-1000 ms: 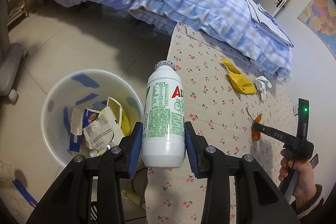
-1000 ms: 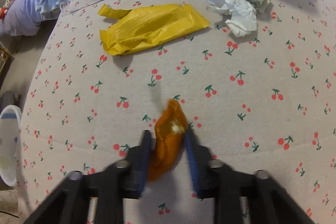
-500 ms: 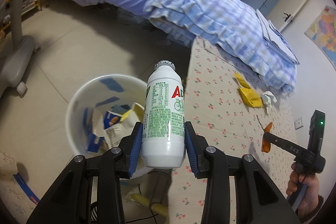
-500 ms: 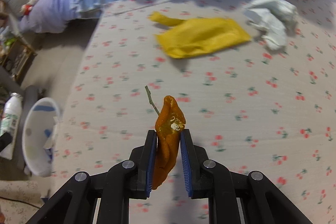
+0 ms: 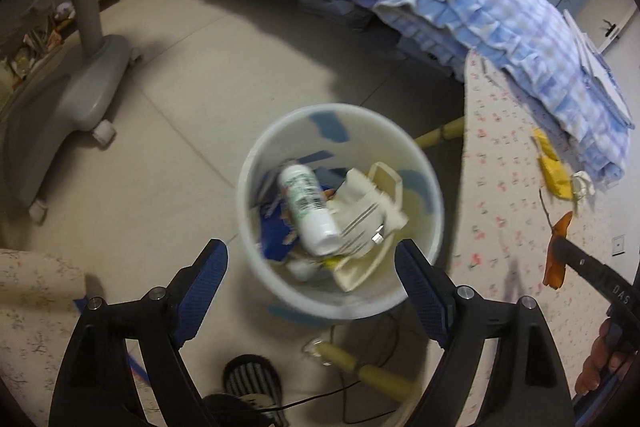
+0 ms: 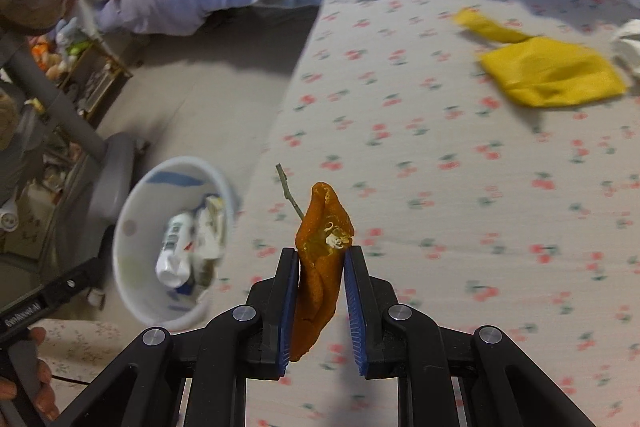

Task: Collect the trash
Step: 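Open the left tool over the bin while the right tool drops the peel in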

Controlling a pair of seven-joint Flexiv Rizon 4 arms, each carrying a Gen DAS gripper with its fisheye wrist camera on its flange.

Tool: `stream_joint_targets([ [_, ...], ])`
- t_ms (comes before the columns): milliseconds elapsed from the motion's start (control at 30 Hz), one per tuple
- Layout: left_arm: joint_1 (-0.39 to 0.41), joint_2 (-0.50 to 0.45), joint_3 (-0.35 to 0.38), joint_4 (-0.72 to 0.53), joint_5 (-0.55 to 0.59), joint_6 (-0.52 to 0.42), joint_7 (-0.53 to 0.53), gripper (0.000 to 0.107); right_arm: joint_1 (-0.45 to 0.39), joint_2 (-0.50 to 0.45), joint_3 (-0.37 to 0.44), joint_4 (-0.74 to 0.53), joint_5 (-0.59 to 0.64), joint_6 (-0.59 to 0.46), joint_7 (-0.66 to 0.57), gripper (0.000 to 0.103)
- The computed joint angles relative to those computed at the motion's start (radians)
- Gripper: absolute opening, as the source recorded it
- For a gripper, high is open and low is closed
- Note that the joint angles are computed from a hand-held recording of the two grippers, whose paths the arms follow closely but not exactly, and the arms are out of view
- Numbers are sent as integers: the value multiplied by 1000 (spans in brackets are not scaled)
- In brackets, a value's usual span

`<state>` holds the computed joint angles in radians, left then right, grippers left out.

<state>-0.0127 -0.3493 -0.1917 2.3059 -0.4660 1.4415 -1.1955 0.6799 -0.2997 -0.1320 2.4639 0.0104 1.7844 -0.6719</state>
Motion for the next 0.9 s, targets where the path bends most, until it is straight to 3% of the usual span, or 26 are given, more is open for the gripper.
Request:
stream_joint_targets([
  [167, 25, 3, 12, 7, 5, 3, 14, 88, -73, -77, 110, -95, -25, 3, 10, 21],
  [467, 53, 7, 0, 5, -17, 5, 40, 88, -102, -183, 183, -209, -63, 19, 8, 23],
  [567, 50, 5, 4, 3, -19, 4, 42, 88, -156, -216, 240, -236, -79, 46, -1, 25],
  [633, 47, 2, 7, -2, -21, 1, 40, 88, -204, -235, 289, -253, -97, 57, -5, 45],
  [667, 47, 1, 8, -4, -21, -1, 41, 88, -206, -238, 293, -253, -96, 65, -3, 63],
  [700, 45, 0, 10, -6, -21, -2, 39, 88, -182, -234, 270, -249, -82, 74, -1, 67],
  [900, 46, 0, 6, -5, -26, -4, 45, 88, -118, -198, 201, -216, -47, 65, -16, 67],
])
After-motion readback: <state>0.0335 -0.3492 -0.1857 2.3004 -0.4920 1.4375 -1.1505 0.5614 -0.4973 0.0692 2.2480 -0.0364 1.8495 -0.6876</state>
